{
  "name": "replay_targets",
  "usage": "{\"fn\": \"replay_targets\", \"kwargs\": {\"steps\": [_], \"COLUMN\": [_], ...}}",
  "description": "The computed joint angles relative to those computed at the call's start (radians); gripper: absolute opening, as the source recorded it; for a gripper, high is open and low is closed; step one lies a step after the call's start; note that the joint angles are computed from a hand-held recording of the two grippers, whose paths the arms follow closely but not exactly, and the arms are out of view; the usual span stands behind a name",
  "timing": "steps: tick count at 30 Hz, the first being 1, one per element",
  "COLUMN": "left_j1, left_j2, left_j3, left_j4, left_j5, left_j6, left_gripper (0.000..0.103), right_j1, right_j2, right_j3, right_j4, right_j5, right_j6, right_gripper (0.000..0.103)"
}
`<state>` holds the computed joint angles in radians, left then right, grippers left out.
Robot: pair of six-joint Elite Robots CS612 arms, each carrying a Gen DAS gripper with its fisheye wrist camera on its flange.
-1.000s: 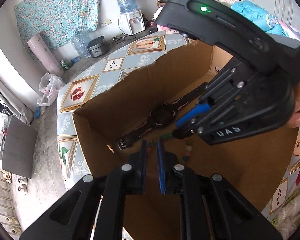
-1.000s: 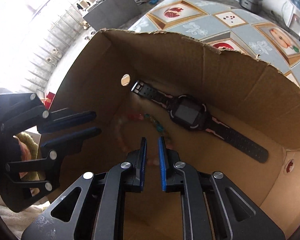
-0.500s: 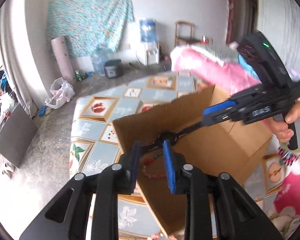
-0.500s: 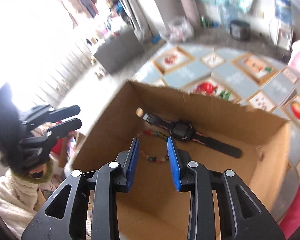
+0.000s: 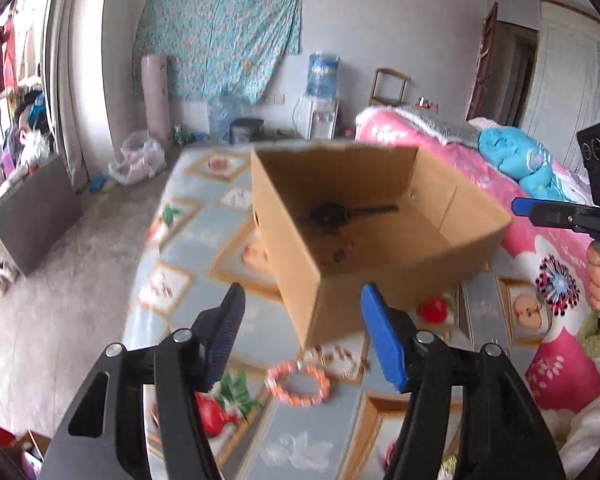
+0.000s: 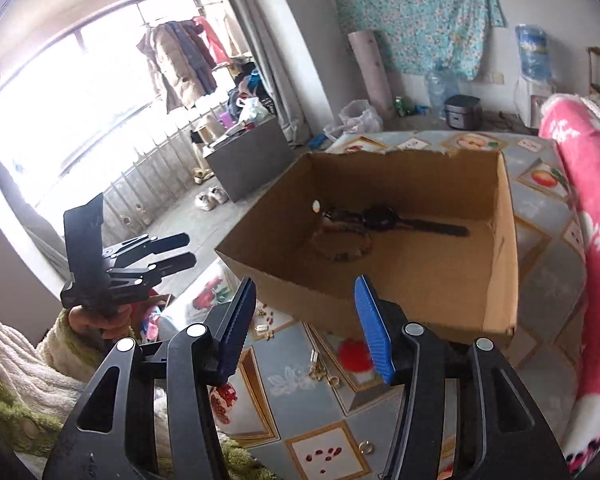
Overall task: Organize jewelry
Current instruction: 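Open both tools to drop the bead strand into the box, then withdraw both tools back over the table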
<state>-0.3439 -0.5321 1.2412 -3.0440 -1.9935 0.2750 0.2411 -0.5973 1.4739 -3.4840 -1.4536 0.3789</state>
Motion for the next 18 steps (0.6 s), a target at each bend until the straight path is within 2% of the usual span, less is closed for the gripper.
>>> {"fn": "replay_targets", "kwargs": {"steps": [3, 6, 8, 12, 18], "left_j1": [-0.002, -0.011, -0.015, -0.020, -0.025], "left_j2": [0.000, 0.001, 0.003, 0.011, 0.016], "left_j3": [0.027, 0.056, 0.069, 0.069, 0.076], "left_j4": [0.058, 0.069, 0.062, 0.067, 0.025], "left_j5": [-0.002, 0.019, 0.025, 0.037, -0.009], "left_j6": [-0.003, 0.018, 0.023, 0.023, 0.041], "left_gripper": [0.060, 0.060, 0.060, 0.060, 0.060], "right_j1": [0.006, 0.022, 0.031, 0.053, 0.083], "right_j2": [0.014, 0.029, 0.047, 0.070, 0.080], "right_j3": [0.014, 0.007, -0.015, -0.058, -0.103], "right_j4": [0.010, 0.057, 0.084, 0.150, 0.256], "right_j5": [-0.005, -0.032, -0.021, -0.020, -0.086], "right_j6": [0.098, 0.143, 0.167, 0.157, 0.097], "right_gripper": [0.049, 0.045, 0.041, 0.038, 0.030]}}
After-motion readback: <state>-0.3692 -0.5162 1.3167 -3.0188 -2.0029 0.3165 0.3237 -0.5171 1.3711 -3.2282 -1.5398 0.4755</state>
